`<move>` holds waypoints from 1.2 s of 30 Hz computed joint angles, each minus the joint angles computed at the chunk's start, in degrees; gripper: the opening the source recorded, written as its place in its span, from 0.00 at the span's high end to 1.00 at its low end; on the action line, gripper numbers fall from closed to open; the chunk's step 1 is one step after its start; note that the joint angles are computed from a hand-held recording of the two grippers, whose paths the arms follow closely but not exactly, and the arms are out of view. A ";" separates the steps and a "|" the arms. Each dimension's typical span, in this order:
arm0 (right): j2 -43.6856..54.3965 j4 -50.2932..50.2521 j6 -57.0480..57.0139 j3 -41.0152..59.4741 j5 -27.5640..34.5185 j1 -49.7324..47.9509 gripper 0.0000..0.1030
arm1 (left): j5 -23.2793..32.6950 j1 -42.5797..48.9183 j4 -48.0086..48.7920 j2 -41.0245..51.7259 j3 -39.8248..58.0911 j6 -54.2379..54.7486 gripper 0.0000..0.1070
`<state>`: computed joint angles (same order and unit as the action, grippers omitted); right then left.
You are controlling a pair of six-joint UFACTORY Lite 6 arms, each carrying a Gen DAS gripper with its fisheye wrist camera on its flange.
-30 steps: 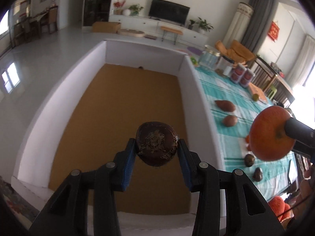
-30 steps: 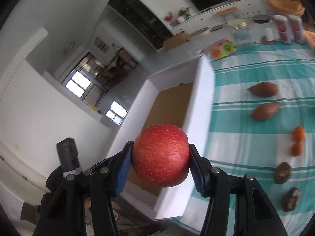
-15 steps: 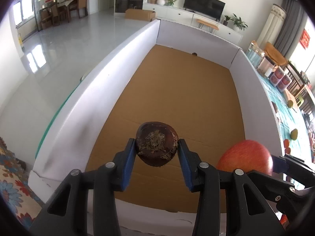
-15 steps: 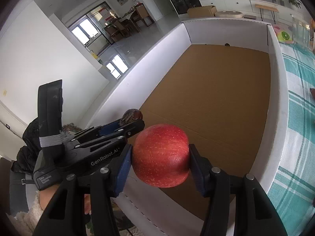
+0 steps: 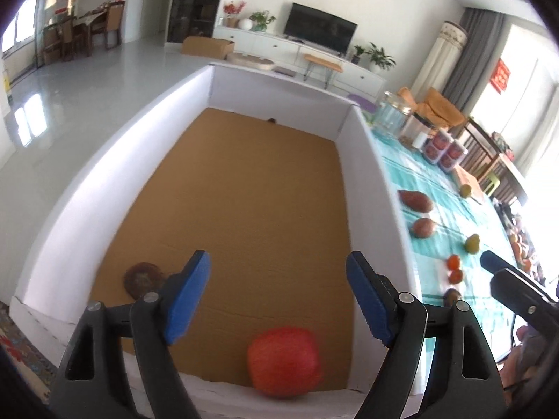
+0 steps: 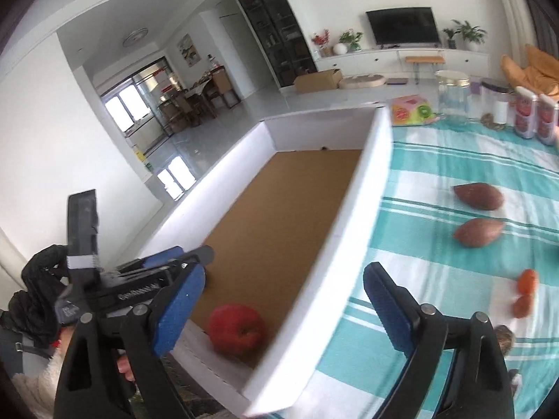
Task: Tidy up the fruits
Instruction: 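Return both tools to the table above the remaining fruits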
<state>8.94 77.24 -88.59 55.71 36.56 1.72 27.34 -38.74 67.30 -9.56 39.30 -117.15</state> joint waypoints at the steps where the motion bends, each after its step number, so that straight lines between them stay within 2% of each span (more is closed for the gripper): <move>1: -1.82 1.49 -3.33 -2.59 -0.75 -3.55 0.05 | -0.32 -1.67 0.96 2.08 2.41 -0.51 0.23; 5: -4.09 12.81 -21.15 -9.90 -3.26 -18.80 0.05 | -2.76 -8.66 5.12 12.11 14.08 -1.46 0.23; 7: -1.85 15.62 -25.31 -8.72 -4.62 -25.71 0.05 | -4.89 -11.76 6.17 18.56 21.15 -0.48 0.21; 9: 2.86 19.76 -29.52 -6.72 -4.87 -31.28 0.05 | -7.06 -14.38 3.26 25.91 28.87 4.28 0.20; 12: 10.89 18.23 -26.91 0.87 -5.15 -38.29 0.05 | -9.35 -17.13 -3.40 37.26 40.63 14.07 0.20; 15: 15.35 13.40 -19.13 5.94 -4.06 -42.95 0.05 | -8.16 -18.75 -11.35 47.05 50.68 23.75 0.20; 20: 21.34 7.62 -9.37 11.45 -3.91 -44.24 0.05 | -1.47 -20.04 -15.08 59.01 62.10 28.00 0.20; 27: 23.53 9.16 -11.25 11.99 -4.29 -43.79 0.05 | 0.82 -18.97 -17.04 64.97 65.48 28.68 0.20; 32: 24.77 7.00 -8.12 13.47 -4.43 -43.58 0.05 | 3.22 -19.41 -12.74 66.21 65.65 26.69 0.20; 36: 25.22 5.95 -6.43 13.98 -4.37 -43.68 0.05 | 4.75 -20.01 -11.72 67.82 67.47 26.80 0.16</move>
<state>34.16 83.19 -95.02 69.69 32.20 -41.96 32.09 -58.75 55.58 58.26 106.77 -90.35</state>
